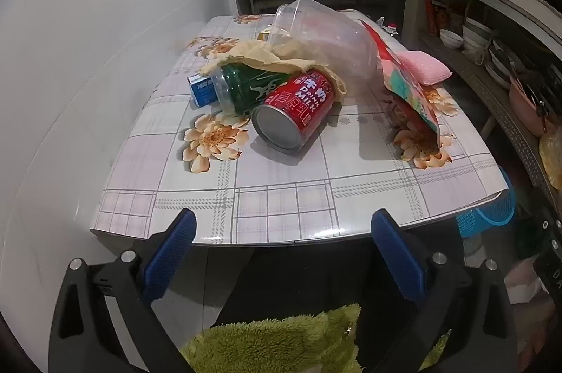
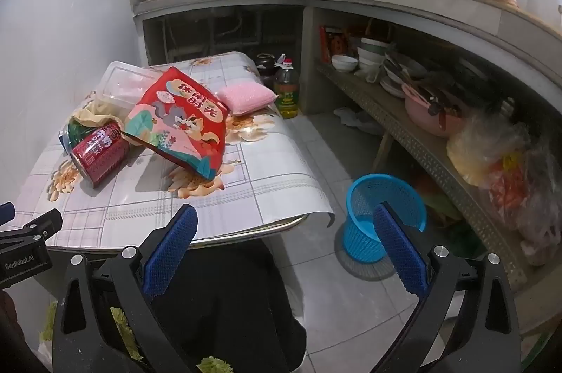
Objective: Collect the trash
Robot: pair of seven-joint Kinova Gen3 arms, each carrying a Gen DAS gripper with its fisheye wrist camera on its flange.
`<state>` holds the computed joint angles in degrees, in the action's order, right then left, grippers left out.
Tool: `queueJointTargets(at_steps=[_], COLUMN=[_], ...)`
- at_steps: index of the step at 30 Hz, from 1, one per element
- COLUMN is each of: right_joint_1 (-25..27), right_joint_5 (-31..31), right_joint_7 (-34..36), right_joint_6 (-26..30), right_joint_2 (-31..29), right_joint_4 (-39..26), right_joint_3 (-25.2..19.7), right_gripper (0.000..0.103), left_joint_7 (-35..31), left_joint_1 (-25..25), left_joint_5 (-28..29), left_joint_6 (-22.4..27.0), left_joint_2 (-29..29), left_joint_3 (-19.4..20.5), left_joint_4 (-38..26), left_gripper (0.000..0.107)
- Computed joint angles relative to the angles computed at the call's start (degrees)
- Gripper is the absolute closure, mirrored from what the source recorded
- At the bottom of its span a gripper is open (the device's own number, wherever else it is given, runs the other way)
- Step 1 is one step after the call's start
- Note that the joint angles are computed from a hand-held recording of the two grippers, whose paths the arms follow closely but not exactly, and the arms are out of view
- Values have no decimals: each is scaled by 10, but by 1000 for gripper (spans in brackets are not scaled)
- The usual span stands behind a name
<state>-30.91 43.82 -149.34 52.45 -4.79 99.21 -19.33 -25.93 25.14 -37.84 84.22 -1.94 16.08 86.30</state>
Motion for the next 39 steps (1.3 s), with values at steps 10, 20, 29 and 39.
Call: queueJointTargets(at_steps=[10, 20, 29, 39], right_joint_1=[-3, -6, -11, -18], right_joint_5=[6, 9, 14, 16], right_joint_7=[-6, -9, -16, -19], right_joint_6=[1, 1, 6, 7], right_joint_2=[3, 3, 12, 11], right_joint_4=[1, 1, -7, -5], right_joint_3=[-1, 0, -2, 4], right_gripper=[7, 7, 7, 7], left_joint_7=[6, 2, -1, 3], left_joint_1=[2, -3, -11, -13], left_joint_5=[1, 6, 7, 5], left_joint_6=[2, -8, -11, -11], left_joint_2=[4, -7, -8, -9], left_joint_3=[2, -3, 1, 2], left_joint_4=[-4, 8, 10, 13], left_gripper=[10, 10, 10, 10])
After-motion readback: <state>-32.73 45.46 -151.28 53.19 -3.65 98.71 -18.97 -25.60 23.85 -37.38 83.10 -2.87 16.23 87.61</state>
